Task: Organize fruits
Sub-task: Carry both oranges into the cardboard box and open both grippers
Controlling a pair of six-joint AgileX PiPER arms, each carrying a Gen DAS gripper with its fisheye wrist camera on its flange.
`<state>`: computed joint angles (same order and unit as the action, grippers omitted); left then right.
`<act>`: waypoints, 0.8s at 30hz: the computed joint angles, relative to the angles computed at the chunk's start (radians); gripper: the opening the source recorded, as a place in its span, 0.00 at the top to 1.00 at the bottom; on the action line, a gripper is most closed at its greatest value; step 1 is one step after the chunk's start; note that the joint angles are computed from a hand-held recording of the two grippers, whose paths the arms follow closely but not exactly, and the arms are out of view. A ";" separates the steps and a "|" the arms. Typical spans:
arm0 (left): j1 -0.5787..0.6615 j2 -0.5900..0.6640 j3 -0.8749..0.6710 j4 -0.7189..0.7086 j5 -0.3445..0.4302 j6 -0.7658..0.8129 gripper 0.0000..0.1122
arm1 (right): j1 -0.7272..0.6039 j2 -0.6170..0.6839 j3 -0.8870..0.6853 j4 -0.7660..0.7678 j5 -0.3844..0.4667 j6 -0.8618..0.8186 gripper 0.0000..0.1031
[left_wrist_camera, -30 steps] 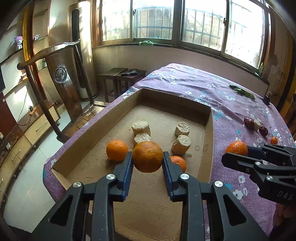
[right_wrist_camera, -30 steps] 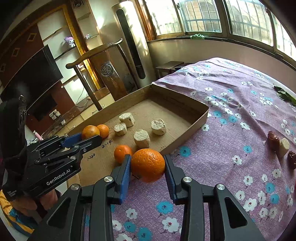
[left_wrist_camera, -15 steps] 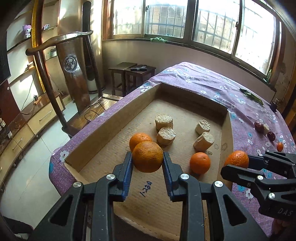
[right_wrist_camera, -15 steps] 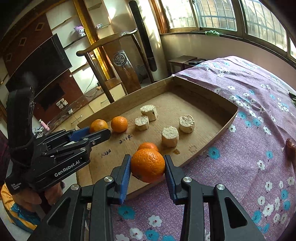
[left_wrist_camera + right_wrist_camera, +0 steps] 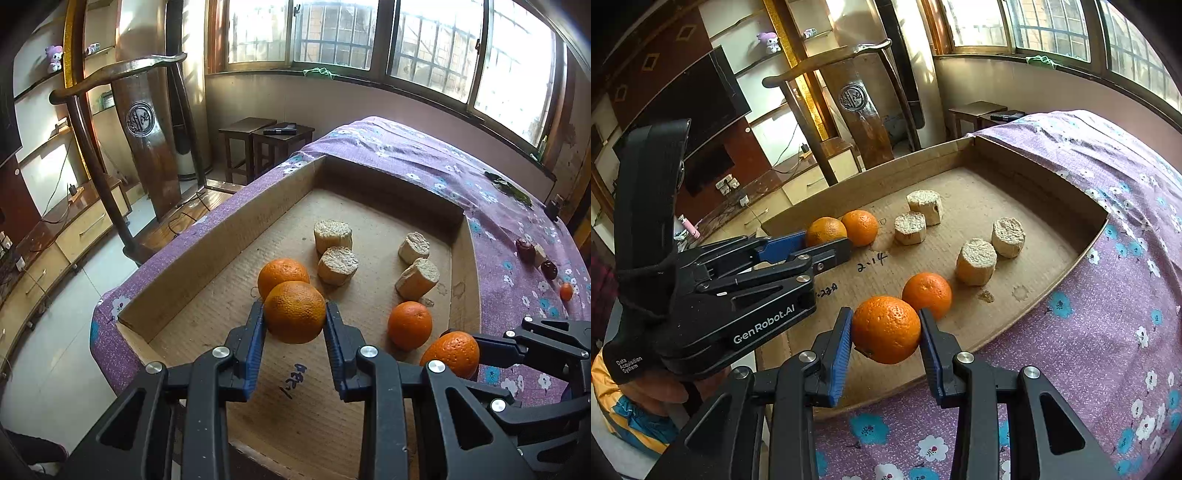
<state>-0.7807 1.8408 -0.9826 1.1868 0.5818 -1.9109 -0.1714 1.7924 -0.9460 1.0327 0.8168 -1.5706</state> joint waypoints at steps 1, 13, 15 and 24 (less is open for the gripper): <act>0.000 0.001 -0.001 0.000 0.000 -0.001 0.73 | 0.001 0.002 0.000 0.001 -0.002 0.000 0.63; 0.010 0.011 0.004 0.007 -0.012 -0.013 0.73 | 0.043 0.019 0.000 -0.018 -0.031 0.003 0.62; 0.013 0.012 0.011 0.015 -0.018 -0.023 0.73 | 0.051 0.019 0.003 -0.019 -0.043 0.001 0.62; 0.017 0.012 0.015 0.018 -0.021 -0.026 0.73 | 0.060 0.008 0.012 -0.036 -0.052 0.000 0.62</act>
